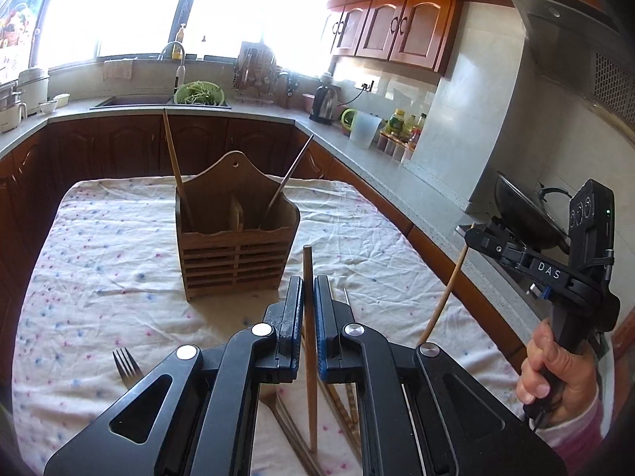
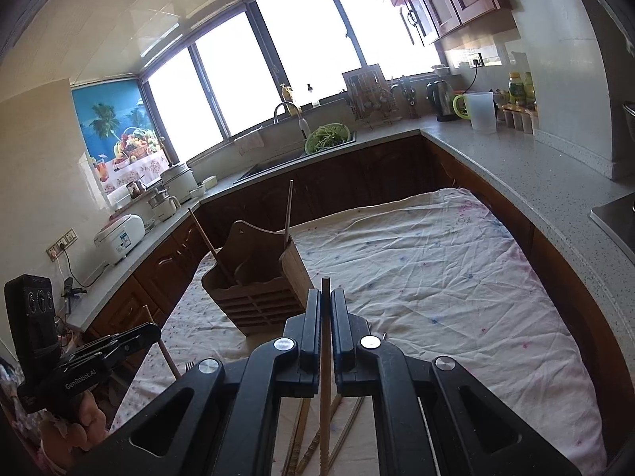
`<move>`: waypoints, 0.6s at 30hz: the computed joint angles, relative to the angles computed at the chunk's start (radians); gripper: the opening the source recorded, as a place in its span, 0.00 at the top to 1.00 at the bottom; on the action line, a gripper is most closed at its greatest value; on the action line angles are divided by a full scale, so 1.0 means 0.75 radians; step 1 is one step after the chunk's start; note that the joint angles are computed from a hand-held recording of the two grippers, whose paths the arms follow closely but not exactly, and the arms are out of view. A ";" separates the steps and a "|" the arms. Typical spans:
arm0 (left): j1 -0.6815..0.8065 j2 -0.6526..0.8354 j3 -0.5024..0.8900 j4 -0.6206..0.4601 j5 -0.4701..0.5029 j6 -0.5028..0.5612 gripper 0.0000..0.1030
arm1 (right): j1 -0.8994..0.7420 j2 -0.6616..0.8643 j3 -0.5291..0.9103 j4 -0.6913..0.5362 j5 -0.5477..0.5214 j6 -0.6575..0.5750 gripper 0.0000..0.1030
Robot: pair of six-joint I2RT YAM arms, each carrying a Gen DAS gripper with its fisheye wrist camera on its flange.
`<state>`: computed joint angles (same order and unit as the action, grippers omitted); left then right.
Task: Organize utensils
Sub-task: 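Lift the chopsticks upright and carry both grippers over the wooden holder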
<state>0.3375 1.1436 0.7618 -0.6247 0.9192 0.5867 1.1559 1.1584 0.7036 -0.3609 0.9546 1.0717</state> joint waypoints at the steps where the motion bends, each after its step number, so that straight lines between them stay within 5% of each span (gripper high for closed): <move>1: 0.022 -0.006 0.003 -0.015 0.019 0.015 0.95 | 0.015 -0.002 0.010 -0.020 0.019 0.008 0.96; 18: 0.184 0.004 0.067 -0.080 0.148 0.071 0.95 | 0.066 0.018 0.086 -0.027 0.101 -0.056 0.96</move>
<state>0.4759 1.1469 0.8119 -0.6843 1.0298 0.6396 1.2053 1.1718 0.7680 -0.3809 1.0304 1.0295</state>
